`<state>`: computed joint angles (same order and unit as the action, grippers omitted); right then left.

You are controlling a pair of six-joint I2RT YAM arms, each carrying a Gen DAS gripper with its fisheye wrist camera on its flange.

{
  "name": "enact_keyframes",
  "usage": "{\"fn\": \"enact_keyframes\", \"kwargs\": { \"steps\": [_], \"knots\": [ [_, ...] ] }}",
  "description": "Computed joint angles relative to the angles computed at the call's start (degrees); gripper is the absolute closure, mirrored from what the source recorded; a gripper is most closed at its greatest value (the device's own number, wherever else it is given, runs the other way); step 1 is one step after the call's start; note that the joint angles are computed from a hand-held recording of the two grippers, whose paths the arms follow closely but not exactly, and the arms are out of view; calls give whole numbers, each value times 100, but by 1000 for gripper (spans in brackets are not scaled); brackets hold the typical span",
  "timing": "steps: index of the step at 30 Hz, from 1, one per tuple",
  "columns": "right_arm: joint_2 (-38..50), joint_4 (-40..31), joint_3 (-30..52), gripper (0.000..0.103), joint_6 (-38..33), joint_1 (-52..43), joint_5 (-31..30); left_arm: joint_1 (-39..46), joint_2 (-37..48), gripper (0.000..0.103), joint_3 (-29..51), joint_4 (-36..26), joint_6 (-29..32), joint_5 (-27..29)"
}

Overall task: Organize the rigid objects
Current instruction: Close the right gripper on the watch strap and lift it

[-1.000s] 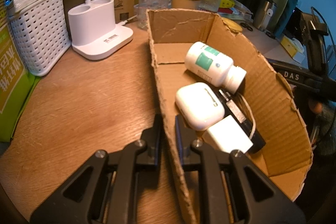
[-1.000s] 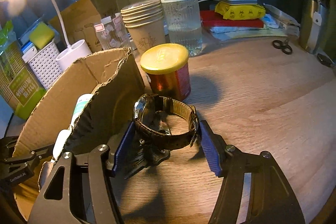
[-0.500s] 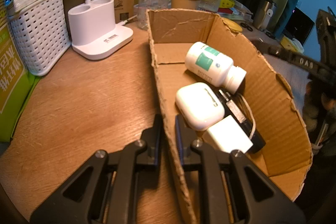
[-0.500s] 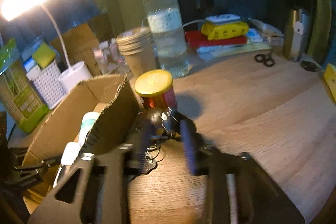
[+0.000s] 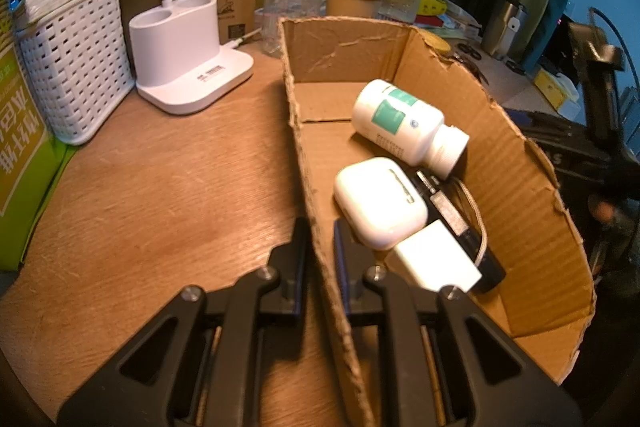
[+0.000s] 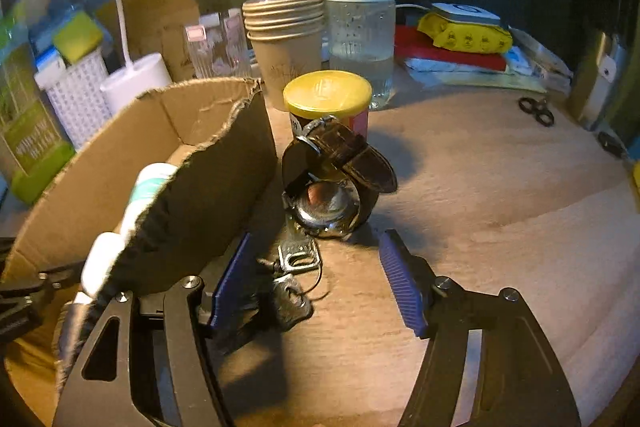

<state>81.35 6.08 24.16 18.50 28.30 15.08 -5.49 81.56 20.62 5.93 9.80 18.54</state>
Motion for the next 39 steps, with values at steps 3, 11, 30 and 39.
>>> {"fn": "enact_keyframes", "kwargs": {
  "steps": [3,11,30,39],
  "knots": [
    [320,-93,238,34,-89,-6,182,14,23,89,19,-6,8,15],
    [786,-199,544,39,-236,-284,-39,-73,-7,89,-9,38,-44,-110],
    [198,165,153,101,-463,-397,-587,-384,-182,85,-170,226,-235,-810],
    [-240,428,-179,103,-429,-387,-571,-413,-221,84,-205,244,-251,-913]
  ]
}}
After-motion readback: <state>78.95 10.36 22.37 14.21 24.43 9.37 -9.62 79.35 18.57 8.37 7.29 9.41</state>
